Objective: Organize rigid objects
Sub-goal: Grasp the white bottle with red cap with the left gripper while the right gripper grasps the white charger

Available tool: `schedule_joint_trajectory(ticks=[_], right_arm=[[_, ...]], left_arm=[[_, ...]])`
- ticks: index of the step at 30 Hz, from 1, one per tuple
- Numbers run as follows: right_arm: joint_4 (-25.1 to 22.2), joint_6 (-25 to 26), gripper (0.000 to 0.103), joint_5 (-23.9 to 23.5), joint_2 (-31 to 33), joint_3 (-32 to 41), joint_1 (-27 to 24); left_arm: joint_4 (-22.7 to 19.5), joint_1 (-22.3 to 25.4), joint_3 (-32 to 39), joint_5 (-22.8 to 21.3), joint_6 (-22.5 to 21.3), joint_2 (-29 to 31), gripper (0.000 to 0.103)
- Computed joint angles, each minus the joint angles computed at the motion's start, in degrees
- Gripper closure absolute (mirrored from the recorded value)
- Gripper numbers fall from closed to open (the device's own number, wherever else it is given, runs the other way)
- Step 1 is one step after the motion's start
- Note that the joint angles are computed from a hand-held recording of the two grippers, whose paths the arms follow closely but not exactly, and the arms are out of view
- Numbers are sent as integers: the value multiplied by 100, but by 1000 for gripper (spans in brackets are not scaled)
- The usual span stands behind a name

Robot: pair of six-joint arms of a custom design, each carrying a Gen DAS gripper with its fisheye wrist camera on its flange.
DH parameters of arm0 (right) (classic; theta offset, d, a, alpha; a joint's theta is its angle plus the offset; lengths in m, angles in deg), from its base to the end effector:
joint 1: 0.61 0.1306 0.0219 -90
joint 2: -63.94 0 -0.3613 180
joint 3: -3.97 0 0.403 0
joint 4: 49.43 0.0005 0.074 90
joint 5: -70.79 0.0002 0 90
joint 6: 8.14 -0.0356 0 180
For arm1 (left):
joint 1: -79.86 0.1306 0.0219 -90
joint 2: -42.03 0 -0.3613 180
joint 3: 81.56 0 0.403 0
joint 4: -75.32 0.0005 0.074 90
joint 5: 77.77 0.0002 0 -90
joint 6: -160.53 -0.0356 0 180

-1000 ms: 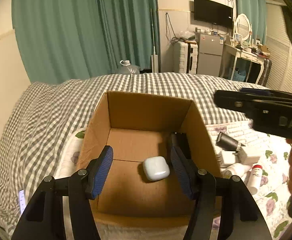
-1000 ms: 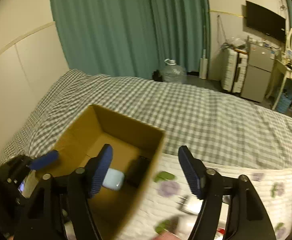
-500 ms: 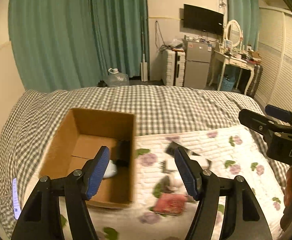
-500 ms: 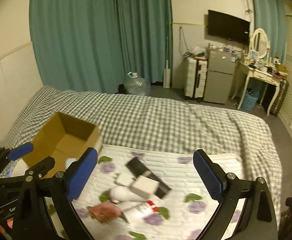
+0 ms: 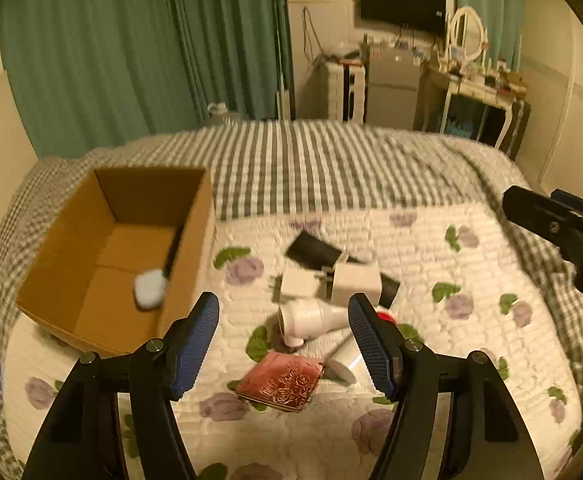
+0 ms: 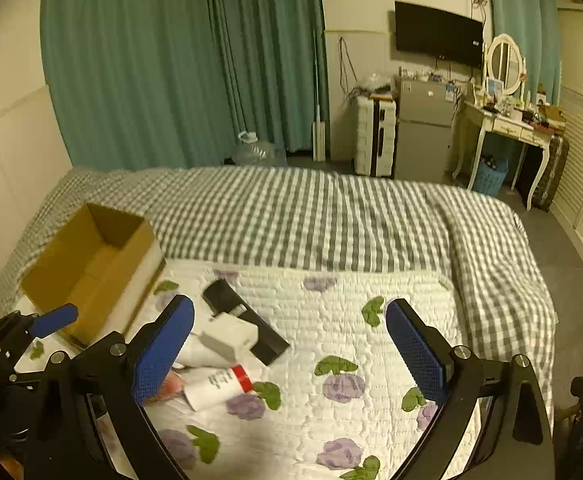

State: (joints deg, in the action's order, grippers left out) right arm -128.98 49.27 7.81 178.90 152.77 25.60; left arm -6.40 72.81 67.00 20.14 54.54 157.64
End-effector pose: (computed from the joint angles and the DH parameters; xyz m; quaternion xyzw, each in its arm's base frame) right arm 0.5302 0.2424 0.6068 0.1380 0.8943 -0.0086 0.4255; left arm 0.5830 -0.0775 0.5933 0.2103 0.9101 -0.0370 0.3552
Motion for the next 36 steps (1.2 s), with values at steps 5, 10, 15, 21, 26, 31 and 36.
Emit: schedule_joint_trajectory(ticks=[5, 10, 15, 21, 26, 31, 36], right_arm=[[409, 60, 6, -447, -196, -734, -174], [737, 287, 6, -757, -184, -1189, -297], [864, 609, 6, -1460, 223, -1080, -413], [730, 812, 6, -2017, 830, -481, -422], [677, 849, 9, -2195, 1094, -194, -426], [464, 879, 14, -2425, 1570, 505, -443], [106, 919, 33, -2507, 1870, 937, -422]], left_arm=[[108, -155, -450, -290, -53, 60, 33], [148, -204, -628, -597, 14, 204, 33], [165, -129, -659, -752, 270, 287, 33], [22, 14, -386, -821, 732, 518, 33], [-115, 68, -267, -723, 902, 616, 33], [-190, 92, -193, -743, 982, 664, 33], [-255, 81, -130, -720, 934, 693, 33]])
